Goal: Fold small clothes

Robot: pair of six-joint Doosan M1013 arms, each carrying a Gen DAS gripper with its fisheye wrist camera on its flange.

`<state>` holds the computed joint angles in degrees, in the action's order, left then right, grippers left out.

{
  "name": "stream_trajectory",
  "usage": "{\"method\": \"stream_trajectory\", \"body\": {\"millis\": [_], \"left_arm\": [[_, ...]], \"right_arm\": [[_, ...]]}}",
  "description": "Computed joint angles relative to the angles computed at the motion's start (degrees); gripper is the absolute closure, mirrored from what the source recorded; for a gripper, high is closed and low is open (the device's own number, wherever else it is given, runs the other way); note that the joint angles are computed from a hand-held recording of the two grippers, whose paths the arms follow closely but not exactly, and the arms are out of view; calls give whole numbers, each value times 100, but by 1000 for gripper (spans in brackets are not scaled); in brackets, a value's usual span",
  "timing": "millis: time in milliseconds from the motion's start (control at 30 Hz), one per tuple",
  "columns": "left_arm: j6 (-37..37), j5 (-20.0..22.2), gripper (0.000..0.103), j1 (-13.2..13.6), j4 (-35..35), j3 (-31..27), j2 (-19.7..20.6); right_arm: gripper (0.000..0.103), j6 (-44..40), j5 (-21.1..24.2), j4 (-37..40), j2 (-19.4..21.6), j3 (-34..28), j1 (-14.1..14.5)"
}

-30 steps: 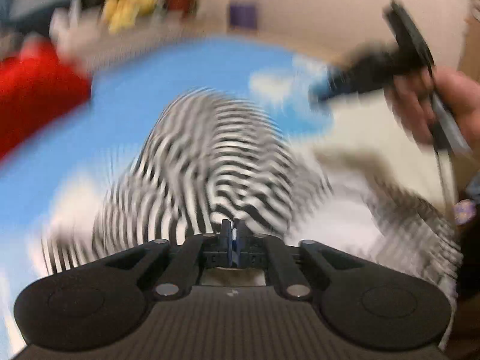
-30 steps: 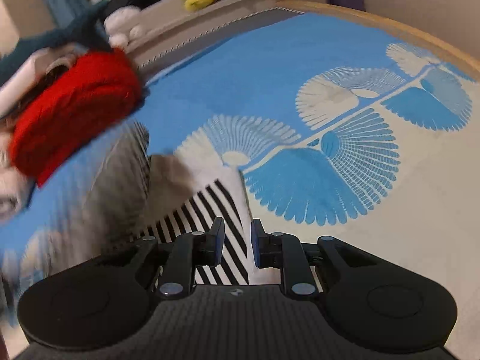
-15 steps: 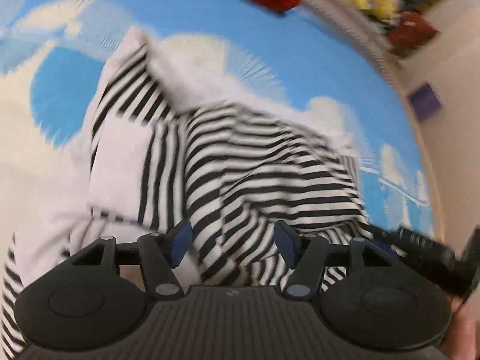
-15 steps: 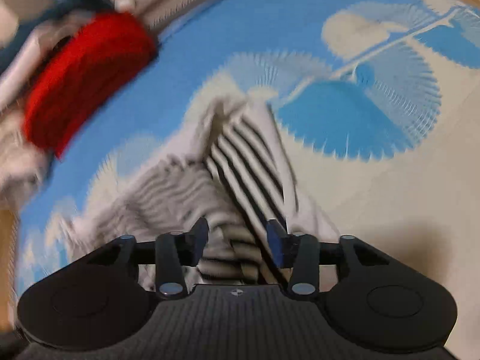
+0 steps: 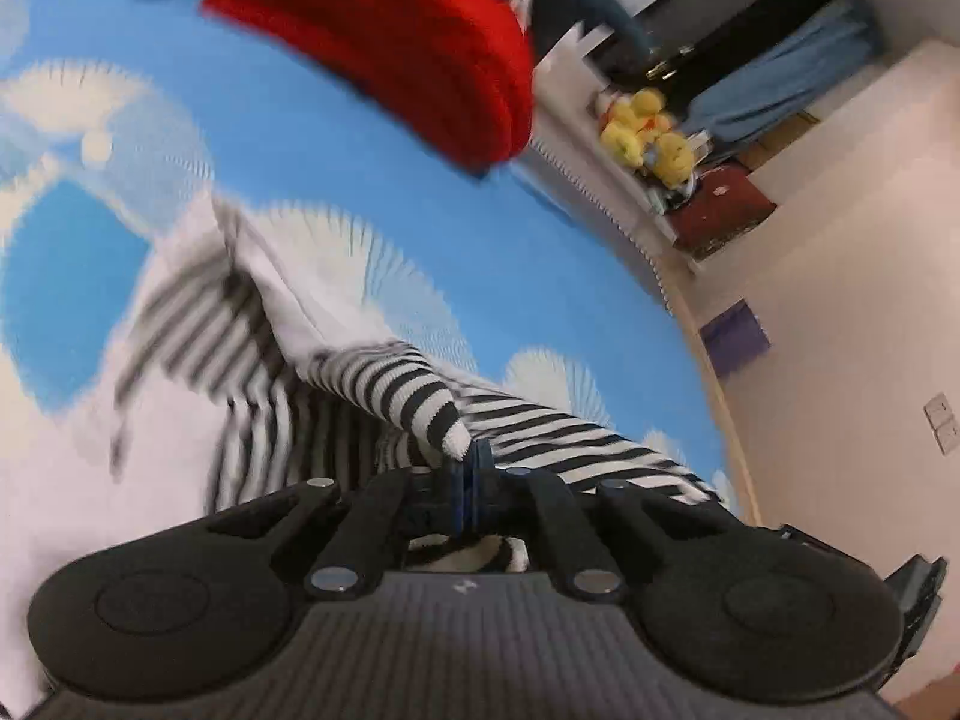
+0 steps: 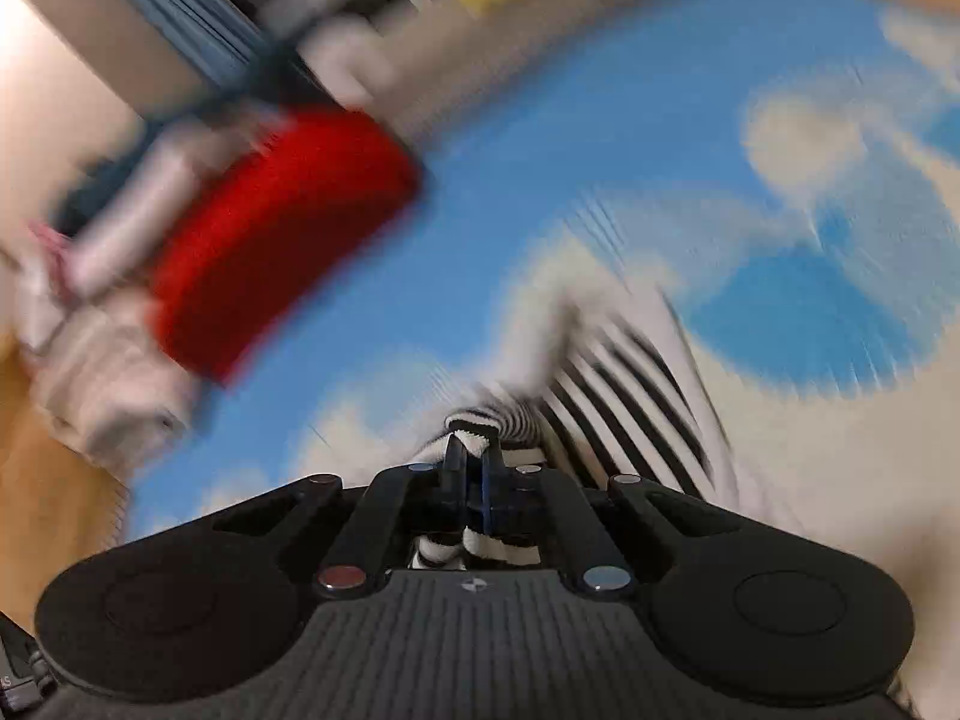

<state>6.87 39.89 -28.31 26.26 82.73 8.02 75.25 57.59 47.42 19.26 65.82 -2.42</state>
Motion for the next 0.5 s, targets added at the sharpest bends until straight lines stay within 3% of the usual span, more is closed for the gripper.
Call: {"method": "stream_trajectory", "body": {"millis": [67,100,133,167,200,267,300,367,400,467,500], "left_arm": [[346,641,101,89,-550,-39,41],[539,1084,100,172,-1024,-92,100],[707,1628,93,258,-1506,-159,201],[802,1994,77,310,-1824,-184,281],[861,2113,76,334,-2002,-162,305],[910,2065,75,311,-2030,-164,282],[968,1946,74,273,-1911,-186,257],[995,1481,54,193,-1530,-146,143],[952,1389,49,133,-1350,-130,117],[1097,1486,48,86,-1232,-200,171],[1220,1692,50,81,-1293,-262,234]], "right_arm": [[100,-149,-149,29,-82,94,-5],[100,72,49,-208,-41,25,2],[100,461,445,-684,60,-126,40],[100,775,826,-1120,157,-254,86],[99,1096,1452,-1601,326,-449,146],[97,1403,2132,-2085,505,-585,223],[91,1526,2163,-2224,521,-587,252],[89,1601,1965,-2211,470,-575,251],[78,1498,1705,-2093,399,-518,232],[58,1138,1297,-1902,287,-419,206],[55,941,1195,-1863,254,-390,204]]}}
